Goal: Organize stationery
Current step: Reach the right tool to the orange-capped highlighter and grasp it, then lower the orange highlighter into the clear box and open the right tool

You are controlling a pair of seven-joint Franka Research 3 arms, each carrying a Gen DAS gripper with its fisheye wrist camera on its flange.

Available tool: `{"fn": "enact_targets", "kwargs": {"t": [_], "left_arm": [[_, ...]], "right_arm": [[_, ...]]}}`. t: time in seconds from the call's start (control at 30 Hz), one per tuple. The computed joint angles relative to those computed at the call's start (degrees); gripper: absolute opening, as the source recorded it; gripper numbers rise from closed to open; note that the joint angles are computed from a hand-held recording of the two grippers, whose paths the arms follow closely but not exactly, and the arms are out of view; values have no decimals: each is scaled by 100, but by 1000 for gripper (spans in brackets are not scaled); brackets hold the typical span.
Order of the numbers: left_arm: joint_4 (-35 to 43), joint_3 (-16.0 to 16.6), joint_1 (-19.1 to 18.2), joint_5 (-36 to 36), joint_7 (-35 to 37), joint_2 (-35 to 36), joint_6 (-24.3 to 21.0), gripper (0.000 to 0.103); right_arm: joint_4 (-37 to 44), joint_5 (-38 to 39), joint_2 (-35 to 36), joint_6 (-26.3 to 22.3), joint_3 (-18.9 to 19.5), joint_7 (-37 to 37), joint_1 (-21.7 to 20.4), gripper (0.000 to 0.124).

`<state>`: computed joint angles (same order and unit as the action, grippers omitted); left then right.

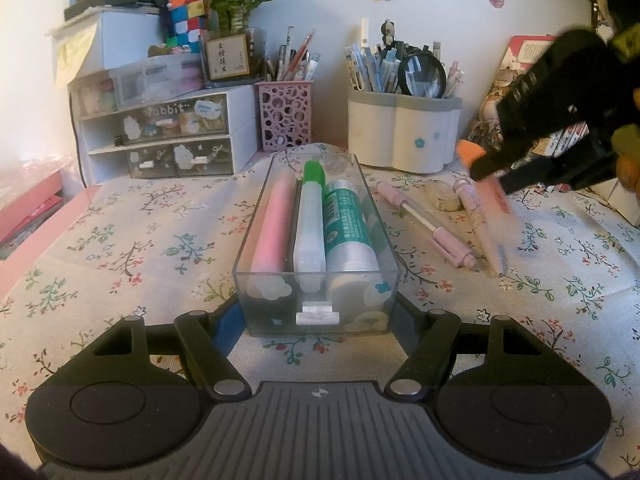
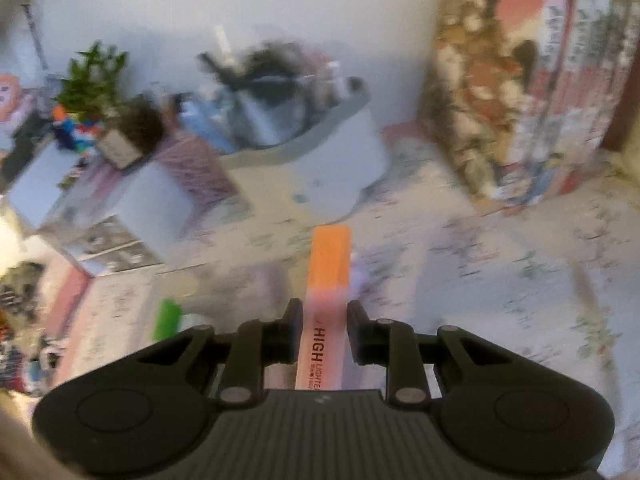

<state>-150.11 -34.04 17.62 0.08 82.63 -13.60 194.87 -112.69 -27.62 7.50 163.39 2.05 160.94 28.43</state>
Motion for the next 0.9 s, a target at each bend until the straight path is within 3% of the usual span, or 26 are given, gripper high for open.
{"fn": "enact_targets", "kwargs": {"t": [0.23,0.33,0.53,0.63,0.77,0.9], "left_arm": [[1,-8,5,2,2,-3,-8,72],[4,-16,13,6,-1,-1,-11,72],[12,-72,61,-18,11,1,-6,72],[17,-122,101,-38,21,5,-2,72],[31,-123,102,-35,20,10,-20,72],[53,-140,124,-11,-4,13,-51,72]], "right_arm": [[270,3053,404,794,1043,-2673,-568,26],[531,3182,548,636,867,-2836,-339,26],[785,4096,699,668,876,-3571,-249,26],[959,4042,768,485,618,-3557,23,26],[1230,4588,919,461,824,-4002,-66,26],[1845,3350,1165,-228,-21,-3013,653,26]]}}
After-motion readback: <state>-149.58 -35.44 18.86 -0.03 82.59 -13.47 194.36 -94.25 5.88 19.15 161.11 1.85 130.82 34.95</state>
